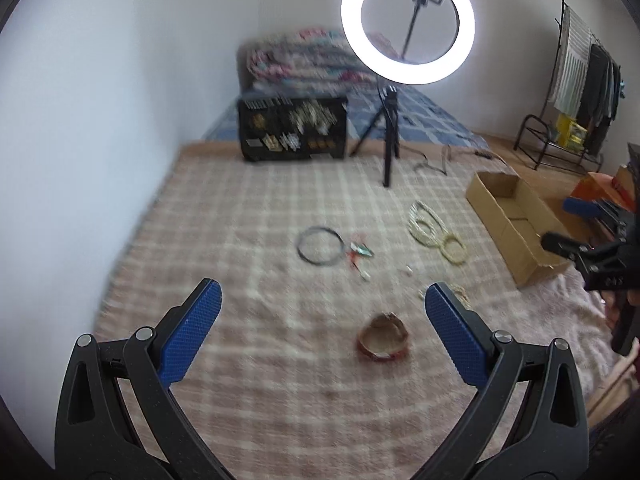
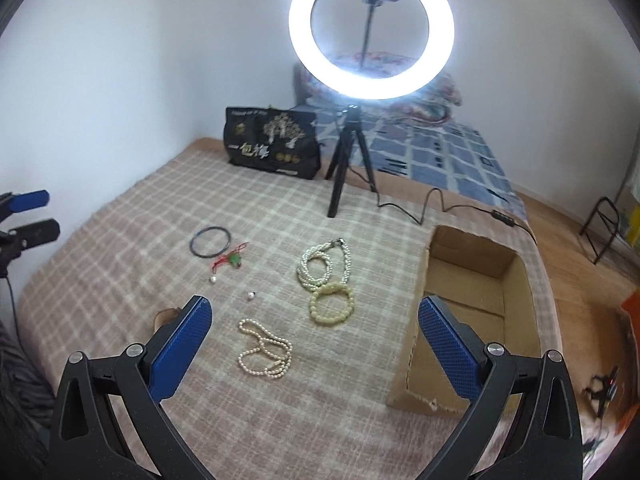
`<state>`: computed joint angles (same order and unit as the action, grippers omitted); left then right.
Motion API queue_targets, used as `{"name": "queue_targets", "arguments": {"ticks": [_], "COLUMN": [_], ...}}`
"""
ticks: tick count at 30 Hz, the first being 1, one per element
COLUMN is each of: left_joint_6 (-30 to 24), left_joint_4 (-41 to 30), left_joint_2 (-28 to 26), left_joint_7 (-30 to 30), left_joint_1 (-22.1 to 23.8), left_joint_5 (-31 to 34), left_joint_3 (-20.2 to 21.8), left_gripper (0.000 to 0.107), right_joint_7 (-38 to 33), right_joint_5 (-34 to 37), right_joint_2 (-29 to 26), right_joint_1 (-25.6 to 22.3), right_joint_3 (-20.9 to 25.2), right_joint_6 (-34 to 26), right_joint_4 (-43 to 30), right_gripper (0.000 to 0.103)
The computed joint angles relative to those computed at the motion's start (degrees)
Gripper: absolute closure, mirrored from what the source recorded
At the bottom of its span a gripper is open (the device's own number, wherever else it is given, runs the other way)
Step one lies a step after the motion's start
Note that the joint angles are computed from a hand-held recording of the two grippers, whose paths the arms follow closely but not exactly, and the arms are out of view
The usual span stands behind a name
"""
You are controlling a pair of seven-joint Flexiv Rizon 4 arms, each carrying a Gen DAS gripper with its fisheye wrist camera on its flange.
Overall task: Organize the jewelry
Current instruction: 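Close the left tool on the brown leather watch while the right tool grasps the multi-strand pearl bracelet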
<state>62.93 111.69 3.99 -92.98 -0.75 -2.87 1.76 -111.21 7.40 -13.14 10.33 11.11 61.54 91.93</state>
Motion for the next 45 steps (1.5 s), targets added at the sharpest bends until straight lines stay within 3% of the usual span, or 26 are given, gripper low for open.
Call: {"name": "queue_targets", "arguments": {"ticks": [2, 9, 13, 16, 17, 19, 21, 30, 33, 36, 38, 42, 45], "left_joint_6": [-2.32, -4.55, -5.27, -5.76, -5.97, -6.59, -7.18, -9.79, -9.36, -10.72, -11.84, -13.04, -14.66], "left_joint_4": [0.48, 0.76, 0.36, -0.18, -0.46, -1.13, -1.76, -4.48, -3.73, -3.81, -3.97, -3.61, -4.21], "left_joint_2": [-1.11, -3.45, -4.72, -5.85, -6.21, -6.95, -7.71, -11.23, -12.08, -13.05, -13.67, -14.36, -14.77], "left_joint_7": [3.55, 0.62, -1.42, -2.29, -2.50, -2.95, -3.21, -6.76, -5.18, -4.72, -5.47, -4.65, -4.37], "left_joint_1": [-0.67, -0.98, -0.84, -0.90, -0.98, -1.10, -1.18, -1.96, -1.44, -1.07, -0.85, -0.23, -0.19], "left_joint_5": [-5.24, -4.55, -3.63, -3.69, -3.41, -2.68, -2.63, -0.56, -4.62, -7.07, -8.10, -11.16, -10.97], "left_joint_3": [0.16, -0.35, -0.20, -0.29, -0.34, -0.38, -0.42, -0.20, -0.59, -0.64, -0.48, -0.70, -0.61], "left_gripper": [0.004, 0.004, 0.004, 0.004, 0.004, 0.004, 0.004, 0.004, 0.004, 0.015, 0.031, 0.039, 0.050], "right_joint_7": [-2.03, -10.68, -13.27, -14.81, -15.66, -17.29, -17.76, -18.59, -18.80, -18.92, -19.24, -19.83, -19.99], "right_joint_5": [0.12, -1.09, -0.46, -3.46, -4.28, -5.32, -5.96, -6.97, -7.53, -7.99, -8.25, -8.41, -8.70], "right_joint_2": [-1.59, -7.65, -12.34, -15.17, -16.18, -18.75, -20.89, -28.34, -29.48, -30.32, -30.63, -31.29, -33.33], "right_joint_1": [-0.18, 0.19, 0.79, 2.80, 3.25, 3.85, 4.42, 6.43, 6.85, 7.11, 7.22, 7.42, 7.84], "right_joint_3": [0.33, 1.01, 1.51, 0.51, 0.31, 0.18, -0.22, -1.42, -1.79, -2.11, -2.20, -2.23, -2.48], "right_joint_6": [-4.20, -11.77, -21.85, -25.27, -26.06, -29.75, -32.88, -41.37, -42.41, -43.30, -43.85, -45.10, -48.16], "right_joint_4": [-3.12, -10.86, -18.21, -21.24, -22.27, -25.85, -28.98, -39.34, -40.77, -41.85, -42.36, -43.68, -47.31], "right_gripper": [0.000, 0.000, 0.001, 0.001, 0.004, 0.026, 0.035, 0.049, 0.049, 0.049, 0.049, 0.049, 0.050]}}
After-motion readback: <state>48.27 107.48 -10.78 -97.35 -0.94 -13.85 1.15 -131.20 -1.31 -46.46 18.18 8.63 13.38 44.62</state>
